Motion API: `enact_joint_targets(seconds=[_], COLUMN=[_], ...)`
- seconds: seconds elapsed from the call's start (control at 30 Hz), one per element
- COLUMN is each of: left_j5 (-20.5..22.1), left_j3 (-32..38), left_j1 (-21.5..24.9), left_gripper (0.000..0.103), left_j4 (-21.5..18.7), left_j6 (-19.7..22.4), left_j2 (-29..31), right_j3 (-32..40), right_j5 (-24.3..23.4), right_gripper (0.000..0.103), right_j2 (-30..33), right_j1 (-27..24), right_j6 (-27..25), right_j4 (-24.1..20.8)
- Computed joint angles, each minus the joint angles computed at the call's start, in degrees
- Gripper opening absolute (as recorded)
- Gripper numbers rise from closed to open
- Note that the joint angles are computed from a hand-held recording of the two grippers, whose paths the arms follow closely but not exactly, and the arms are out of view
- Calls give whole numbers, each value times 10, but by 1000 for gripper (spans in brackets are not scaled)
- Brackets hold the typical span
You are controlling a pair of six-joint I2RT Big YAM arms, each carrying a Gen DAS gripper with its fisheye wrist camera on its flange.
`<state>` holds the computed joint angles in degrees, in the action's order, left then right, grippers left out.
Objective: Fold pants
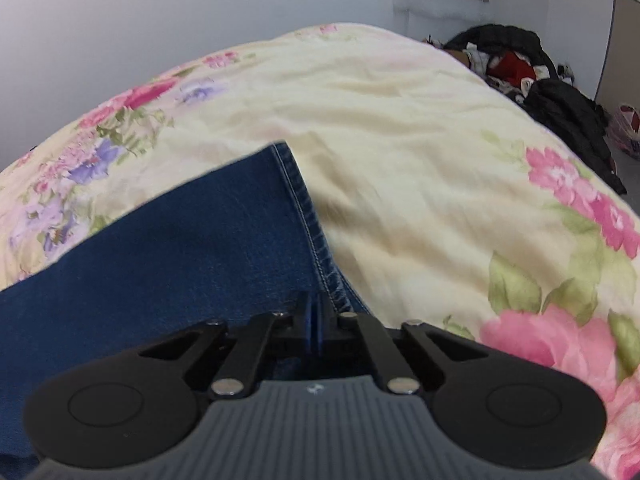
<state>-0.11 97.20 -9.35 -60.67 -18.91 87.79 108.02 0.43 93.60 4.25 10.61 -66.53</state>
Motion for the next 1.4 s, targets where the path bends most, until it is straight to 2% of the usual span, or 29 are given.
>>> enact_joint_targets(seconds=[0.07, 0.13, 0.27, 0.33, 0.47, 0.57, 0.67, 0.77, 0.97, 1.07, 1.17, 1.23, 1.27, 1.3, 1.4], left_j5=[11, 3, -11, -25, -30, -22, -31, -36, -36, -36, -45, -44, -45, -50, -60], left_j3=[-7, -12, 2, -2, -40, -79, -114, -149, -207, -177, -149, -137, -128, -117, -81], left_j1=[4, 1, -1, -8, -29, -47, -69, -84, -91, -90, -92, -92, -94, -97, -108], left_gripper=[6, 6, 6, 6, 7, 7, 7, 6, 6, 6, 7, 8, 8, 8, 8], left_j4=[4, 13, -6, -9, -15, -17, -21, -27, -24, -56, -72, -64, -64, -64, -61], left_j6=[0, 4, -11, 1, 28, 26, 25, 30, -1, -9, -8, -8, -5, -1, 9], left_j2=[7, 9, 6, -15, -79, -128, -163, -184, -208, -192, -187, -192, -190, -186, -162], right_j3=[-23, -32, -10, 1, -46, -74, -106, -135, -180, -165, -142, -149, -155, -164, -178], right_j5=[0, 8, 15, 24, 37, 8, 15, 7, 1, 10, -9, -41, -52, -67, -119], right_gripper=[0, 0, 0, 0, 3, 3, 3, 1, 0, 0, 0, 20, 42, 48, 50], right_j2=[-7, -9, 1, -4, -62, -93, -114, -124, -135, -126, -123, -145, -155, -167, -186], right_j1=[0, 3, 5, 9, 23, 30, 39, 33, 28, 32, 22, 4, -5, -16, -54], right_j6=[-9, -11, 1, 3, -52, -69, -84, -67, -40, -37, -9, 33, 51, 69, 131], right_j4=[21, 28, 5, -6, 38, 51, 68, 71, 96, 80, 59, 70, 74, 78, 62])
